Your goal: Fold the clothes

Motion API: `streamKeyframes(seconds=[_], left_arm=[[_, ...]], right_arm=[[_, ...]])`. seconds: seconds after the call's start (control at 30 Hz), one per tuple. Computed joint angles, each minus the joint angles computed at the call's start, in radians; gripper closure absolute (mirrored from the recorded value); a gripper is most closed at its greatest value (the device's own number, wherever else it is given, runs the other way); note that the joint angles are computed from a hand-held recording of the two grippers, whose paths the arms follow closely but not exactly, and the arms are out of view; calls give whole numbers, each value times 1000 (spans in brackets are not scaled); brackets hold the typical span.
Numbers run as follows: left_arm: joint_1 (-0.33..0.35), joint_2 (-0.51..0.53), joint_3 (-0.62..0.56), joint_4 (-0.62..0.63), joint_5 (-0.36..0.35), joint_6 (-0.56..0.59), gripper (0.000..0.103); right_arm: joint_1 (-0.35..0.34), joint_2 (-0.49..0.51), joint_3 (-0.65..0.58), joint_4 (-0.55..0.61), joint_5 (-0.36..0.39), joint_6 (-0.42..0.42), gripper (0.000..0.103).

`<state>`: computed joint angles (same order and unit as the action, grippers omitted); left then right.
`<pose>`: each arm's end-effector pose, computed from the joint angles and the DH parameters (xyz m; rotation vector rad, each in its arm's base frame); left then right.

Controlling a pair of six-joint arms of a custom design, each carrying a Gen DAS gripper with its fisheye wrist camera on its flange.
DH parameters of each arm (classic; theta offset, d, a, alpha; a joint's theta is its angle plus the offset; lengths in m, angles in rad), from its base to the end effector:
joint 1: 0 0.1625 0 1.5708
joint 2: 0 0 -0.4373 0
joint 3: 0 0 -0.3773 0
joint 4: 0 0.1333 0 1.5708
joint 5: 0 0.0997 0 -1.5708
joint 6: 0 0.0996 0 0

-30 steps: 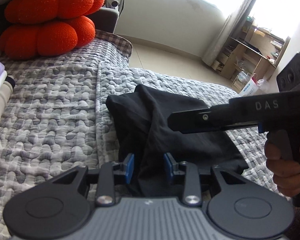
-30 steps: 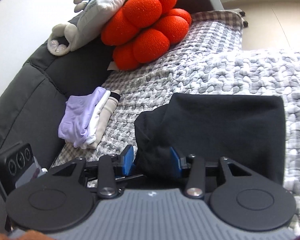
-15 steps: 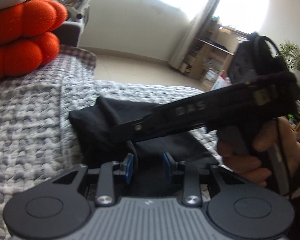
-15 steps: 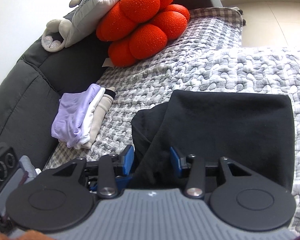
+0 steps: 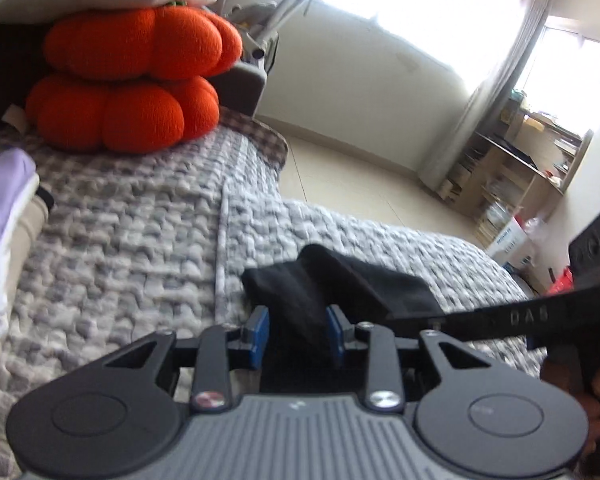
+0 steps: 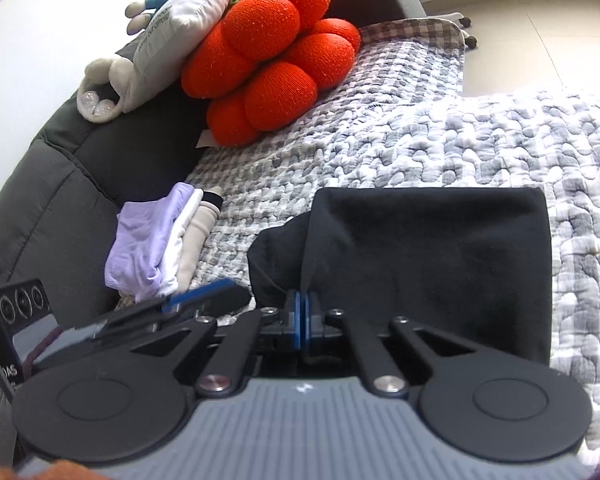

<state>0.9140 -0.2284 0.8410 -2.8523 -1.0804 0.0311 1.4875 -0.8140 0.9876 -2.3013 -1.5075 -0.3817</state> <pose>-0.3869 -0.7969 0.0375 0.6837 2.5991 -1.0914 0.0718 -0.8179 0.3836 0.4659 -2.9192 0.8439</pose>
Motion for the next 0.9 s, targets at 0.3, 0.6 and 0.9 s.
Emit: streamKeyframes(seconds=[0.3, 0.6, 0.9], left_arm=[[14, 104, -240, 297, 2, -83, 73], [26, -26, -41, 328, -19, -153, 73], [39, -100, 88, 153, -48, -233, 72]], right_arm=[[-1, -3, 14, -25, 10, 8, 100], [5, 21, 13, -42, 26, -11, 99], [-20, 54, -28, 60, 129, 23, 88]])
